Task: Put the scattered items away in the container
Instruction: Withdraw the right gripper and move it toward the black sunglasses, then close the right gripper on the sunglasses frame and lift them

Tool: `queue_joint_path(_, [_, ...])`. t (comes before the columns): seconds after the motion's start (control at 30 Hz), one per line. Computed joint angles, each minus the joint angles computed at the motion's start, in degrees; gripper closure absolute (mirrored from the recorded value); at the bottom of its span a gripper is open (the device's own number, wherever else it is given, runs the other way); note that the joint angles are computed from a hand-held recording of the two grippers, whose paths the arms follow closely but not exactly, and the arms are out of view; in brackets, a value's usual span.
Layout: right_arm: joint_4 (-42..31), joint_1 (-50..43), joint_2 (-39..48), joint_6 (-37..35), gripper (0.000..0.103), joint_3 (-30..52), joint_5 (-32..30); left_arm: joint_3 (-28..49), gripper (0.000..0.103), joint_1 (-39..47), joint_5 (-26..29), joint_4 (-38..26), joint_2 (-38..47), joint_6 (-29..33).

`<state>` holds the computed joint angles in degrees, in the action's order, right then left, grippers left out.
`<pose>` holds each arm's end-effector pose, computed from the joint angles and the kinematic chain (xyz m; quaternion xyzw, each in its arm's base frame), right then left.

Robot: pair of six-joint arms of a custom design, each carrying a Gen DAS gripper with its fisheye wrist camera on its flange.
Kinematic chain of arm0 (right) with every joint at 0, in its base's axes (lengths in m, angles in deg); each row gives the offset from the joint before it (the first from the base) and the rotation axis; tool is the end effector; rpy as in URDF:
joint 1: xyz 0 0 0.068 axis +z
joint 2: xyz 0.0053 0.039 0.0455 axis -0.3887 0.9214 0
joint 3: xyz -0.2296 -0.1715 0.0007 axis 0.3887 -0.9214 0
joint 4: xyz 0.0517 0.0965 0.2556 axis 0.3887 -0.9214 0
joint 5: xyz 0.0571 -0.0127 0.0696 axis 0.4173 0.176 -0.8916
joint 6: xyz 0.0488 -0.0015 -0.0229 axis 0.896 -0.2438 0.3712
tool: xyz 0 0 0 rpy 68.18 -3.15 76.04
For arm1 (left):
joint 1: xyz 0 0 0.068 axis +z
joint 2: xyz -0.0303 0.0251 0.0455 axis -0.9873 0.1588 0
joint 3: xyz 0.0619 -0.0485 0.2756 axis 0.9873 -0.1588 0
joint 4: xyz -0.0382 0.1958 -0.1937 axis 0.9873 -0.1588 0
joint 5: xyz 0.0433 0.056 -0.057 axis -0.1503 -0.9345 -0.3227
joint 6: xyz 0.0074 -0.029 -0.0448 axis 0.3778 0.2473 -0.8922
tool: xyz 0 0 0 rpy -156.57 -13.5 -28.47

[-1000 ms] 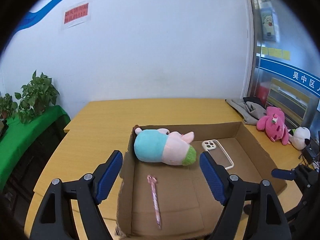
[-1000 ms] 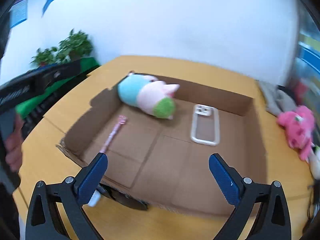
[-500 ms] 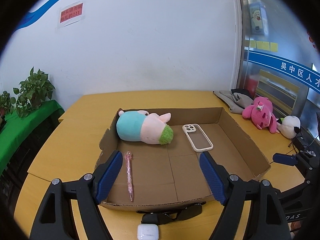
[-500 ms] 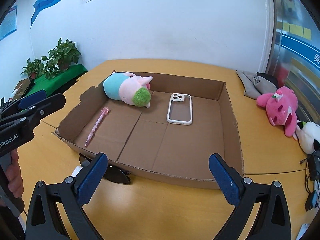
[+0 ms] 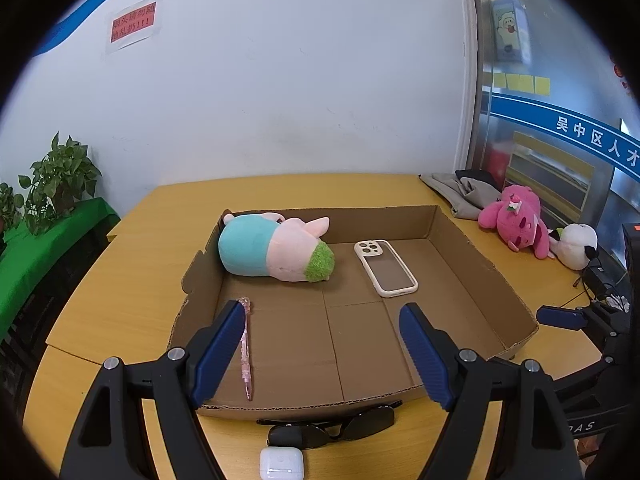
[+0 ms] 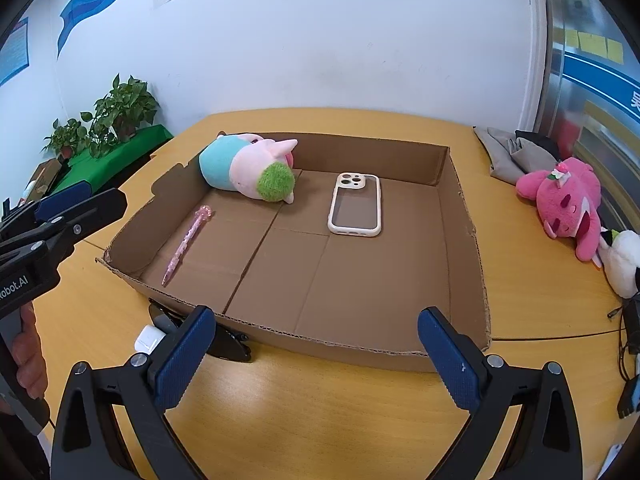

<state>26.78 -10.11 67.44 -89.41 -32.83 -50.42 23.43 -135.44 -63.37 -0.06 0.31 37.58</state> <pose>0.2170 0.0590 0.1627 -0.2479 0.8880 0.1267 0.3661 0.1930 -0.2287 0.2105 -0.0161 0.8764 -0.0035 0.4813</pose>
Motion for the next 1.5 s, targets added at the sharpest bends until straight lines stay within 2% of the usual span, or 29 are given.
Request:
queue_joint_path(0.3, [0.62,-0.24,2.76,-0.57,0.000,0.31,-0.03,-1.76,0.024,0.65,1.85,2.01,0.09,-0.52])
queue_joint_path(0.47, [0.50,-1.36,3.90,-1.95,0.000,0.05,-2.31,-6.29,0.024,1.01,4.35,6.06,-2.70,-0.07])
queue_joint_path(0.67, [-0.61,-1.57,7.77,-10.98,0.000,-2.74,-9.45,-17.04,0.024,1.84,10.97,14.06,-10.06,0.97])
queue_joint_path(0.8, [3.48,-0.88,17.04,-11.22,0.000,-3.26,-12.03,-23.71,0.024,4.51,18.49,19.73,-12.65,1.70])
queue_joint_path(1.0, [11.18,2.92,27.73,-7.98,0.001,-1.26,-13.17,-26.41,0.024,11.45,31.62,26.80,-6.15,4.84])
queue_joint_path(1.07, [14.49,5.19,29.70,-6.43,0.001,-1.06,-12.58,-26.58,0.024,13.26,34.25,29.25,-2.87,4.80])
queue_joint_path(1.3, [25.04,11.82,34.76,-0.47,0.002,-0.56,-10.64,-26.51,0.024,17.60,41.38,35.80,5.59,4.79])
queue_joint_path(1.4, [25.63,12.45,36.89,-0.94,0.007,0.35,-11.76,-26.07,0.024,18.01,44.33,37.67,8.13,5.78])
queue_joint_path(1.5, [24.42,12.39,37.41,-3.02,0.010,0.28,-12.72,-25.63,0.025,16.84,44.36,38.04,9.15,6.48])
